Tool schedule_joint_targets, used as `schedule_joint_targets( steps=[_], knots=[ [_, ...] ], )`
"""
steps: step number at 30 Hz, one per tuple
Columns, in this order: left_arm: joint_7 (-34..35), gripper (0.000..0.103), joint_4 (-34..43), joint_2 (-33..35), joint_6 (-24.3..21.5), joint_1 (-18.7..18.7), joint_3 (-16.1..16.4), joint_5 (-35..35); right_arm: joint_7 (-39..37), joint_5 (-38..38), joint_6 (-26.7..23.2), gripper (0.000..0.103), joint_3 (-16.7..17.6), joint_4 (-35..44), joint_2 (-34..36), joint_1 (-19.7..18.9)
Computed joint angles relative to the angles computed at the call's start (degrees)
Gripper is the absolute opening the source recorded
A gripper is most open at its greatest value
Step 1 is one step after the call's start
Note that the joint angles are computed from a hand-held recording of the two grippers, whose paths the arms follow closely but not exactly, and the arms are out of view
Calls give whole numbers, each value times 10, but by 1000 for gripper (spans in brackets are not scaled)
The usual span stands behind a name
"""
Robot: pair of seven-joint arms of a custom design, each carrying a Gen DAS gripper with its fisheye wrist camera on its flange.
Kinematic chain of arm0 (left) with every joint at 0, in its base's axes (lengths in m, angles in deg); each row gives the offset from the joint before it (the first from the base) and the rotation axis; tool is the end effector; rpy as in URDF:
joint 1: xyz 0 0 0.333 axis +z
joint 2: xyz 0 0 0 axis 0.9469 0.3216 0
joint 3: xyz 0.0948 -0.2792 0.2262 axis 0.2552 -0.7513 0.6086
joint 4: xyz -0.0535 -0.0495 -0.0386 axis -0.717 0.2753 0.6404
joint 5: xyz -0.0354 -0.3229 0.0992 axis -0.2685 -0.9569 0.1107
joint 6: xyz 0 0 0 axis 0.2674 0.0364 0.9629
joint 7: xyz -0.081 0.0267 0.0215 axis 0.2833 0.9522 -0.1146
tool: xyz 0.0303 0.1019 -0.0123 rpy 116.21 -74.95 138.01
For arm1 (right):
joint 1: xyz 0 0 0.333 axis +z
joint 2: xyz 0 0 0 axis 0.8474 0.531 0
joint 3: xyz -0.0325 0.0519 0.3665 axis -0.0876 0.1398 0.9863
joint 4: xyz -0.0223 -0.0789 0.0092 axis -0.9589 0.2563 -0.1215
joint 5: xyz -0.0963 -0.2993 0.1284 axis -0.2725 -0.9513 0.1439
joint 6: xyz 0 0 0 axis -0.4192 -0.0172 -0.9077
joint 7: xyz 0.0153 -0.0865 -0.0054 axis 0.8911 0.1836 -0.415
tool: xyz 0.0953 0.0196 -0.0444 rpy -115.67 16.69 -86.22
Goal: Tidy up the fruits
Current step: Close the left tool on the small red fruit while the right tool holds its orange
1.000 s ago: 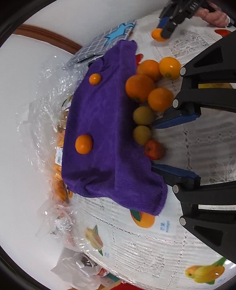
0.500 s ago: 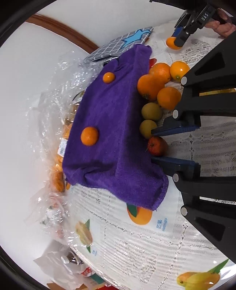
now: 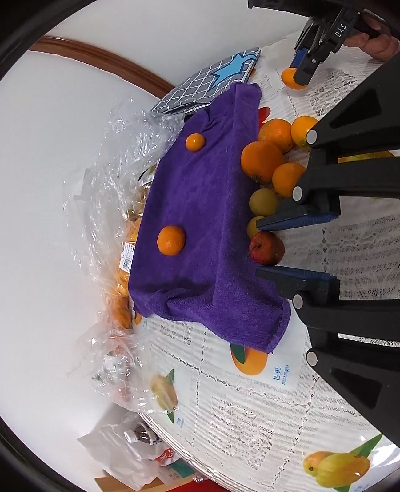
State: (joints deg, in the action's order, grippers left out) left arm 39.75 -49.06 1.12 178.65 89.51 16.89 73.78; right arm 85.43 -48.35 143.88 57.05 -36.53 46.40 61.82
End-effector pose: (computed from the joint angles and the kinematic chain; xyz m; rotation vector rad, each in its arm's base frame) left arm 0.7292 -0.1069 0.3016 -1.6122 2.1871 -1.0986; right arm 0.5987 0.1037 0.2791 -1.5191 1.8972 -0.4553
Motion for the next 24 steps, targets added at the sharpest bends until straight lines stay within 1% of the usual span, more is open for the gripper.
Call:
schedule_joint_targets(
  steps=[9,13,18,24],
  knots=[
    [0,23,-10,2,16,11,-13,10,18,-18,21,37,13,-10,1,-18],
    [-4,23,-16,3,25,19,-20,19,14,-7,15,37,-5,-7,-1,2],
    [-16,23,-16,6,31,25,-26,27,-10,22,2,37,-35,3,-5,39],
    [-33,23,-14,15,35,43,-45,35,-26,27,5,36,-31,7,-14,37]
  ],
)
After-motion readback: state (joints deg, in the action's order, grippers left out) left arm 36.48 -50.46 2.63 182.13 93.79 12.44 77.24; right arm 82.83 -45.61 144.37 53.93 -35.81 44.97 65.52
